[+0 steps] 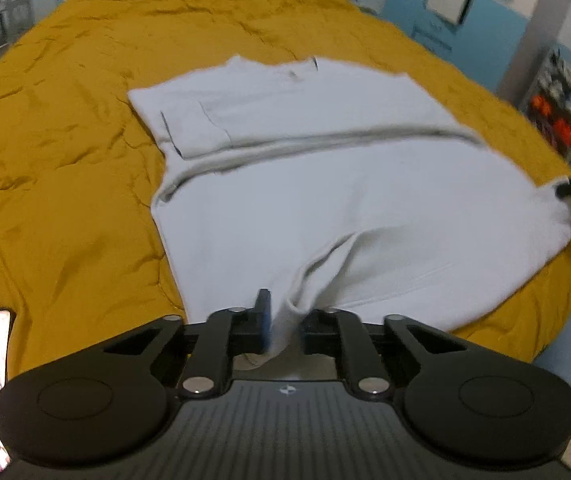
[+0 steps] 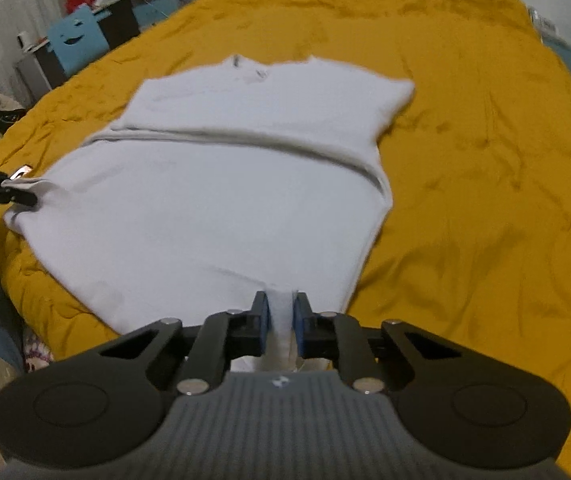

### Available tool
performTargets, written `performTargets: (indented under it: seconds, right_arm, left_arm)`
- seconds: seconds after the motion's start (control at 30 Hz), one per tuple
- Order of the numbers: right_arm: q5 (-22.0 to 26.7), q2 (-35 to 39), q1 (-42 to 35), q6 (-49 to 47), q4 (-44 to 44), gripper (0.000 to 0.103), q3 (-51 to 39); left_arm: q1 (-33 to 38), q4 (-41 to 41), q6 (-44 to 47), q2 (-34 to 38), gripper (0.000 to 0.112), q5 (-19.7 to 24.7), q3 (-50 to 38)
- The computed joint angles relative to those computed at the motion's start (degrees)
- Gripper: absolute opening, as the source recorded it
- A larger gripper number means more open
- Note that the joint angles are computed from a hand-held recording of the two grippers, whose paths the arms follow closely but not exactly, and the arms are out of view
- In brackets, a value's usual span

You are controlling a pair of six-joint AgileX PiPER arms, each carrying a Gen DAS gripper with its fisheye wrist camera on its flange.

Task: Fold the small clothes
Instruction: 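Grasp the folded sweatshirt edge with both tools and lift it away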

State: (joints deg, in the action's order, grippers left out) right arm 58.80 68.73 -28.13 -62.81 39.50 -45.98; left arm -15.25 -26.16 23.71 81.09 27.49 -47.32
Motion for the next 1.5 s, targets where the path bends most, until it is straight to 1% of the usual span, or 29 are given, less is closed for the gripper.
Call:
performTargets:
  seconds: [0.1, 0.17, 0.3, 0.37, 0.47, 0.57, 0.67, 0.8, 0.93, 1.0, 1.07, 1.13, 1.17, 1.33, 1.4, 1.47, 1.5]
  right_arm:
    - [1.7, -4.3, -1.9, -2.7, 2.0, 0.005, 0.2]
    - [1.7, -6.5, -2.0, -2.8, 2.1, 0.004, -0.5]
    - [-1.2, -8.7, -0.1, -1.9, 3.3, 0.004, -3.2]
    - [-4.4, -8.9, 2.7, 0.5, 2.5, 0.004, -5.3]
    - [-11.0, -8.0, 8.8, 6.1, -1.2, 0.003, -9.3]
    - [-17.1, -5.5, 14.4, 12.2, -5.6, 0.003, -13.9]
    - [-22.0, -2.1, 18.6, 17.6, -11.1, 0.002, -18.9]
    - [-27.8, 4.4, 22.7, 26.6, -19.4, 0.002, -26.0]
    - [-30.9, 12.9, 25.2, 34.7, -27.0, 0.002, -34.1]
    - [-30.7, 17.6, 25.8, 37.1, -28.7, 0.002, -38.7]
    - [-30.6, 22.4, 26.5, 38.7, -30.3, 0.002, -43.1]
    - [-30.7, 27.1, 27.3, 40.6, -32.3, 0.002, -47.1]
    - [-30.6, 29.5, 27.6, 41.1, -32.8, 0.002, -49.2]
    - [-30.1, 41.3, 29.0, 46.2, -37.6, 0.002, -59.3]
    - [-28.8, 46.9, 29.2, 47.3, -38.9, 0.002, -65.0]
    - [-27.3, 52.1, 29.3, 47.8, -39.6, 0.002, -70.2]
    - [-25.8, 55.2, 29.3, 48.4, -40.0, 0.002, -73.9]
  left_arm:
    - [-0.2, -0.1, -1.5, -2.5, 0.007, -1.6, 1.0]
    - [-0.6, 2.1, -4.2, -3.5, 0.006, -2.2, 0.5]
    - [0.3, 3.5, -6.6, -3.7, 0.006, -2.2, -3.7]
    - [0.5, 4.9, -7.6, -3.0, 0.006, -2.5, -6.9]
    - [-0.8, 13.2, -15.1, -1.1, 0.006, -3.0, -13.0]
    - [-1.3, 18.8, -19.2, 1.4, 0.006, -3.4, -18.8]
    - [-1.2, 21.8, -21.6, 5.3, 0.006, -3.1, -25.6]
    - [-1.9, 28.0, -25.8, 12.5, 0.005, -2.4, -35.7]
    - [-2.7, 33.8, -29.0, 21.1, 0.005, 0.9, -46.5]
    - [-2.5, 34.1, -28.9, 24.4, 0.005, 2.8, -50.4]
    - [-2.0, 32.7, -27.5, 29.2, 0.005, 5.6, -56.5]
    - [-1.7, 32.6, -27.5, 32.9, 0.005, 7.4, -60.5]
    - [-1.3, 32.3, -27.2, 34.0, 0.005, 7.6, -61.2]
    - [-0.1, 31.2, -25.9, 44.4, 0.005, 13.2, -72.8]
    - [0.5, 30.5, -25.2, 48.5, 0.005, 16.2, -78.3]
    - [0.9, 29.6, -24.6, 54.5, 0.005, 20.9, -87.0]
    - [1.0, 29.3, -24.3, 57.6, 0.005, 23.4, -91.7]
